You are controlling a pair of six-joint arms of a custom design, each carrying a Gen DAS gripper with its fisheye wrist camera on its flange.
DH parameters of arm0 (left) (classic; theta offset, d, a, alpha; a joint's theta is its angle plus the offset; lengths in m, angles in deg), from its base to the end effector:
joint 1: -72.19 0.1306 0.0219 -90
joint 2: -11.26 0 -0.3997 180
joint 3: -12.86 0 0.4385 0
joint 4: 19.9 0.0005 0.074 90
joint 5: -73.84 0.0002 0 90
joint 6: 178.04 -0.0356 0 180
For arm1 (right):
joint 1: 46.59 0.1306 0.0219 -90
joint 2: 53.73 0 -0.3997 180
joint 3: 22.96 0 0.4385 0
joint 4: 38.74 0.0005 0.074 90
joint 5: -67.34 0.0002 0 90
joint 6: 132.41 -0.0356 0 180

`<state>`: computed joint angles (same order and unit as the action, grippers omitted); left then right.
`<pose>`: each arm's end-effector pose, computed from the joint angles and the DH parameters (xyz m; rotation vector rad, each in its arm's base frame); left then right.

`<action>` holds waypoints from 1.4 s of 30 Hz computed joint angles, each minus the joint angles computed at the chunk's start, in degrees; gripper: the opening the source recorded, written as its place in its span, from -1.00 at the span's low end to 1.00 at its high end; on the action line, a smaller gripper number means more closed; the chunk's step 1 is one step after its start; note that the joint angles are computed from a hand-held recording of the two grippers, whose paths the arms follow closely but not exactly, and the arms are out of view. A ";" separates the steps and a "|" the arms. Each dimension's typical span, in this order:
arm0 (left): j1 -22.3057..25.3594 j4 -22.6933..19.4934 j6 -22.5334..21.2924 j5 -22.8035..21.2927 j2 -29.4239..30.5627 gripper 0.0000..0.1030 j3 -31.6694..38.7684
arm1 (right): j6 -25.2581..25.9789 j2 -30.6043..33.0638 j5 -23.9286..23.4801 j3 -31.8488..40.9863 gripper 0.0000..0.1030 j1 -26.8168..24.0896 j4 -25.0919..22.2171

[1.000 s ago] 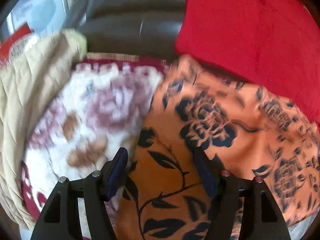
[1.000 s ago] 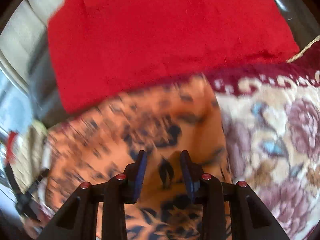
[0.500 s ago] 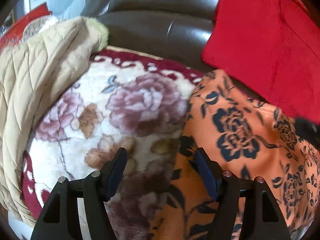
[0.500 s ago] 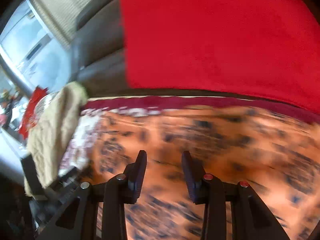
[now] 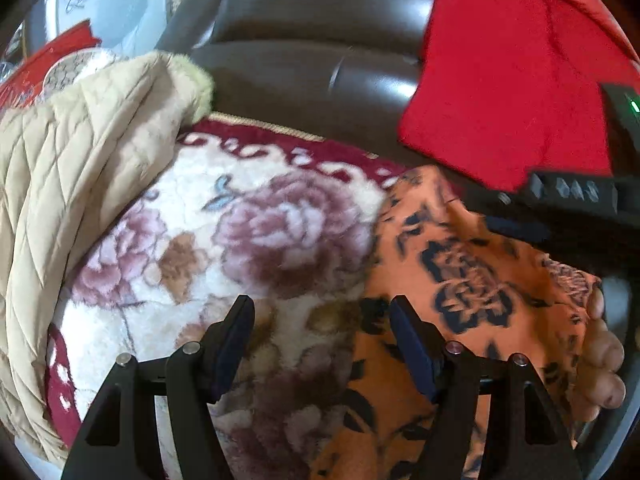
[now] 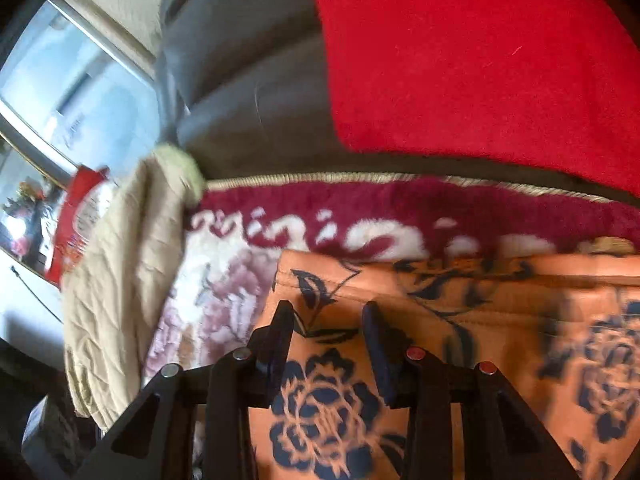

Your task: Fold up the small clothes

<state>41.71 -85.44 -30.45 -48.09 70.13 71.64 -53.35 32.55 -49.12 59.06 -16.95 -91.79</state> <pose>0.2649 -0.1346 0.3770 -0.7227 2.3507 0.1364 0.4185 0.2558 0.4077 -0.6082 2.5738 0.8501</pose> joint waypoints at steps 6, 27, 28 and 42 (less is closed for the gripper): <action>-6.73 1.69 -3.38 -2.49 1.70 0.39 2.17 | 2.69 -10.49 0.87 -6.27 -0.21 -8.67 -1.55; -15.27 -7.00 -1.22 -3.65 8.17 0.50 6.51 | 14.37 -30.53 2.75 -18.35 -0.24 -26.78 -13.83; -14.66 -7.84 -1.21 -1.38 9.24 0.50 6.42 | 15.30 -29.51 3.14 -18.90 -0.24 -28.24 -15.84; -23.63 -10.40 11.21 -9.00 1.43 0.50 6.02 | 29.04 -30.93 -21.88 -13.80 0.31 -58.25 -31.76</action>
